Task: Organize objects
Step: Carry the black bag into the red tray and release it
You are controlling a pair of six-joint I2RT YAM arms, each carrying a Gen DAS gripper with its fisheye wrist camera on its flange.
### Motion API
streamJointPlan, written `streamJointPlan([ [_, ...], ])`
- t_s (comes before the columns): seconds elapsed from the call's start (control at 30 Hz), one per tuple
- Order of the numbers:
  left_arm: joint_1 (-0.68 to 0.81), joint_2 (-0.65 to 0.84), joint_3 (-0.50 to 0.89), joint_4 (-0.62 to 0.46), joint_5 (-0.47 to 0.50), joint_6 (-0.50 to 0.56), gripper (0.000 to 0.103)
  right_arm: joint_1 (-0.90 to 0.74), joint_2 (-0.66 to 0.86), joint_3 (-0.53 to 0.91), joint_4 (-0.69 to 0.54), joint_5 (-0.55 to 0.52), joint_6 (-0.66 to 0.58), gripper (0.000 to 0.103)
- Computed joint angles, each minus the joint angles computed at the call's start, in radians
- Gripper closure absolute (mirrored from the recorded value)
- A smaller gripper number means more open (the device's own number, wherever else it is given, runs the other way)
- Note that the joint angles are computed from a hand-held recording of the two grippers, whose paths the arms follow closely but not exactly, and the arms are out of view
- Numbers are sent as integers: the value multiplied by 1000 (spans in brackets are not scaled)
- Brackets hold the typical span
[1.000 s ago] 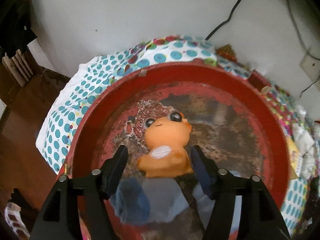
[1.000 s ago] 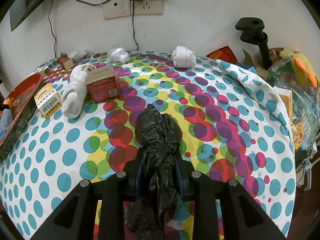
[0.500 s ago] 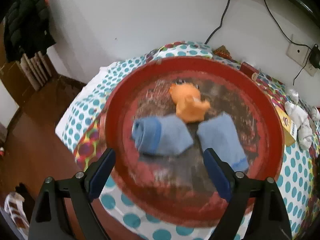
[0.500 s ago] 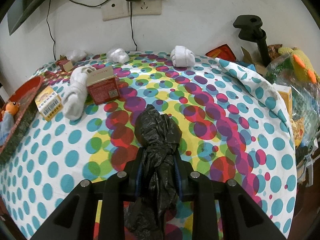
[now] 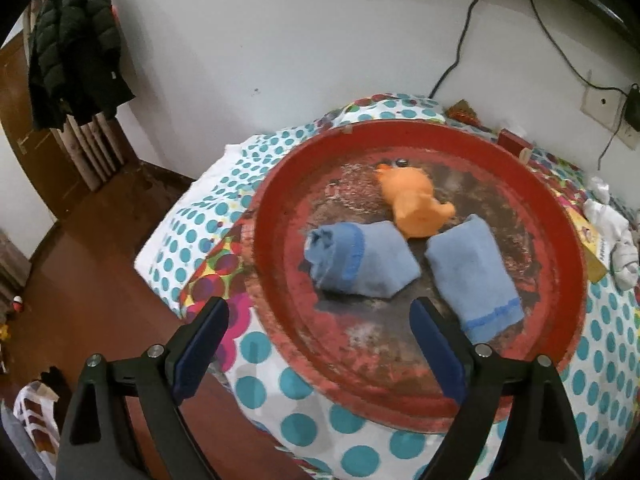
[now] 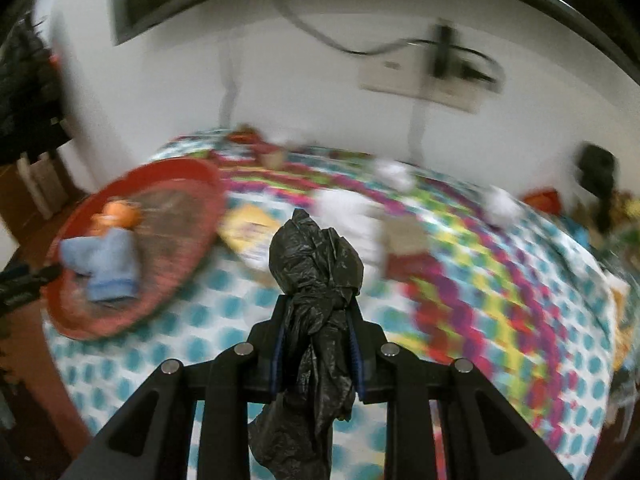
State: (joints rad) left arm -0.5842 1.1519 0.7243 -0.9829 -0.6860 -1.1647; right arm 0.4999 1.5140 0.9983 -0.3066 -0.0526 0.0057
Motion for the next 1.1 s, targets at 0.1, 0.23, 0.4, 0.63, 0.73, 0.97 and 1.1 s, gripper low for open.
streamJointPlan([
  [0.1,14,-32,-16,8,8,10,12,106,69,70,-8,25,25,77],
  [0.23,27,-66,-34,12,13,11,12,195,191,188,-27,40,39,77],
  [0.4,50,-88,-60,32,21,25,12,231,341,343,-64,35,52,77],
  [0.63,77,-97,-92,81,38,52,11,278,552,611,-161,52,85,77],
  [0.73,90,-108,-109,119,51,81,11,291,626,707,-202,57,100,75],
  [0.97,101,-90,-121,173,72,121,11,302,682,780,-256,64,93,62],
  [1.1,92,-106,-124,175,70,120,11,288,590,686,-214,53,91,55],
])
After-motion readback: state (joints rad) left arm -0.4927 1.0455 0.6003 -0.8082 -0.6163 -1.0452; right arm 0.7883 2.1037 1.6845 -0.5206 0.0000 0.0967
